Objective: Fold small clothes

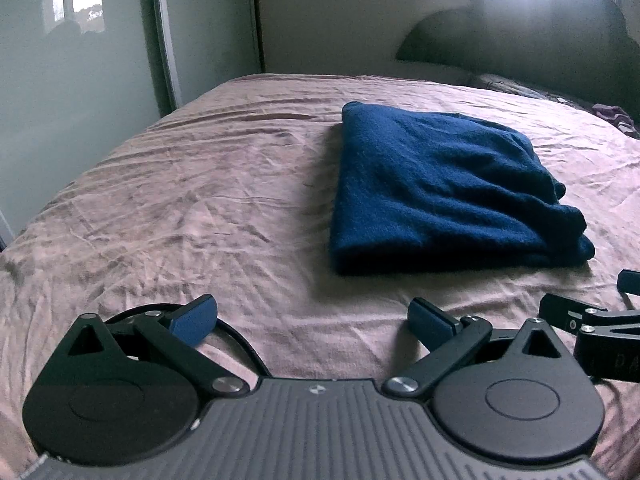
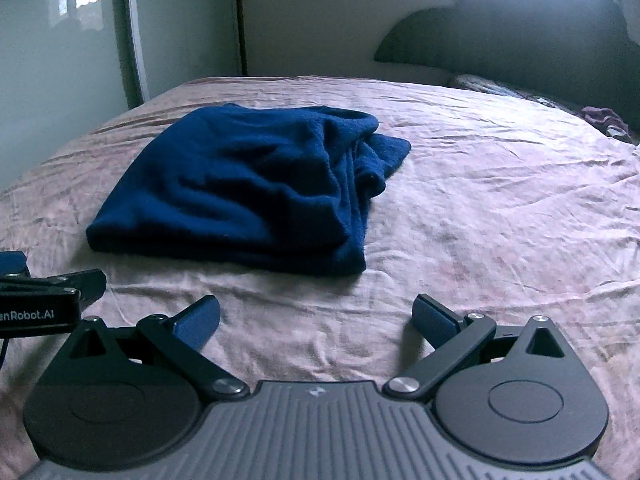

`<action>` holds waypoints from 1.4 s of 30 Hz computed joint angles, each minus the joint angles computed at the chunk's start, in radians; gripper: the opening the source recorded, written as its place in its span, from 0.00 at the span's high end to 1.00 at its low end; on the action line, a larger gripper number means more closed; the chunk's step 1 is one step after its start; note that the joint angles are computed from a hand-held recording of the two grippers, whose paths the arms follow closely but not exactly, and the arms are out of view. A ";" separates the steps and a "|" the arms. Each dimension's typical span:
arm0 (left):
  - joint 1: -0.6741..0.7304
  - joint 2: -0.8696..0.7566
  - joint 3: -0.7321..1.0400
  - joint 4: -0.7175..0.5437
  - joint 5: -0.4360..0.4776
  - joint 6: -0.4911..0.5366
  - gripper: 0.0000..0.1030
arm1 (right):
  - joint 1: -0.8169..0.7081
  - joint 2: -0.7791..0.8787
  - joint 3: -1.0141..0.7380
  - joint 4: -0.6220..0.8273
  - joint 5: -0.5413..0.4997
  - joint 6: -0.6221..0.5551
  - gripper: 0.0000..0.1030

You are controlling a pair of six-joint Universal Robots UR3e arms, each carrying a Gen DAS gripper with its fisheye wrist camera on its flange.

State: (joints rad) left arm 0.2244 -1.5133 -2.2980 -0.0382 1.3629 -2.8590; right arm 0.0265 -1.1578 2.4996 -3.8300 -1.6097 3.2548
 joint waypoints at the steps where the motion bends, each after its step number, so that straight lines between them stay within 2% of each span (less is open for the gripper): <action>1: 0.000 0.000 0.000 0.000 0.000 0.000 0.00 | -0.003 0.000 0.001 -0.001 0.002 -0.001 0.00; 42: -0.008 0.008 -0.003 -0.011 0.007 0.002 0.00 | -0.015 0.002 0.006 -0.009 0.016 0.005 0.00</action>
State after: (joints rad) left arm 0.2167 -1.5051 -2.3012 -0.0487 1.3697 -2.8568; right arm 0.0114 -1.1553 2.5059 -3.8392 -1.5941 3.2594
